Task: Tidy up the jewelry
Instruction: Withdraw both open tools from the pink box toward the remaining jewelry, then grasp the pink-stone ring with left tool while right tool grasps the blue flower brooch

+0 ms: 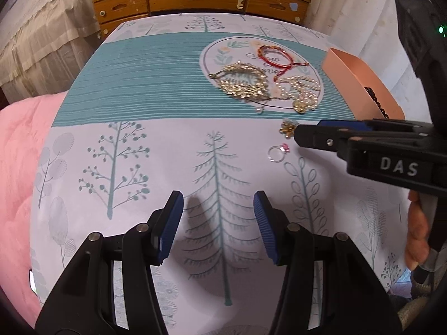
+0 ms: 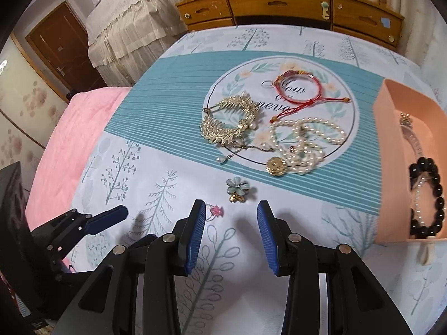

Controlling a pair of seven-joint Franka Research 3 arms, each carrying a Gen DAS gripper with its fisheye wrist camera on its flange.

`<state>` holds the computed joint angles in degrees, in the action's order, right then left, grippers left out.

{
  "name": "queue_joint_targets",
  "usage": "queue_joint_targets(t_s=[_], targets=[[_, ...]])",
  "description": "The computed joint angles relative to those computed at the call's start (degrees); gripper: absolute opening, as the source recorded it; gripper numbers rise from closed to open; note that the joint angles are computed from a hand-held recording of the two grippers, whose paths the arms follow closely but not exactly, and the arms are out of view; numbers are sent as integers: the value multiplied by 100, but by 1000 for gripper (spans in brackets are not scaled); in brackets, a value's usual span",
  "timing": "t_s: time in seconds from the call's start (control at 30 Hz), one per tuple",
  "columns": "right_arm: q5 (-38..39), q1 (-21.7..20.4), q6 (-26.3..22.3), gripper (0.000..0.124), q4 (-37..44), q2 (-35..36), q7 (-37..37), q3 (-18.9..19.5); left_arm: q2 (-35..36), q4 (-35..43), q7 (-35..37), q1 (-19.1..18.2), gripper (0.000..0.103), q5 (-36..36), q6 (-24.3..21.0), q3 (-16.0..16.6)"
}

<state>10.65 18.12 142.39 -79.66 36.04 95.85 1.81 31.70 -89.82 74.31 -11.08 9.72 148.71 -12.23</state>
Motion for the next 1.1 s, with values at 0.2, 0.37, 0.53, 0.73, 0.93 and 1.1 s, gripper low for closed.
queue_joint_targets(t_s=[0.2,0.37,0.53,0.73,0.93,1.1], targets=[[-130,91,-196,39,400,348,154,-57,-14,-74,20,100,49,-109,85,-35],[-372,237,-75,39,537,492,319,-194,74,33,79,113,49,-168,31,-68],[-687,394,150,36,616,600,510,-365,185,205,121,81,49,-205,-48,-80],[-954,392,427,19,412,528,577,-393,359,477,235,63,49,-265,-191,-130],[-546,122,809,19,-265,117,506,-246,749,1060,489,-7,49,-414,-408,-218],[-237,-60,1254,19,-1068,-356,328,-119,1066,1584,676,-153,49,-421,-485,-230]])
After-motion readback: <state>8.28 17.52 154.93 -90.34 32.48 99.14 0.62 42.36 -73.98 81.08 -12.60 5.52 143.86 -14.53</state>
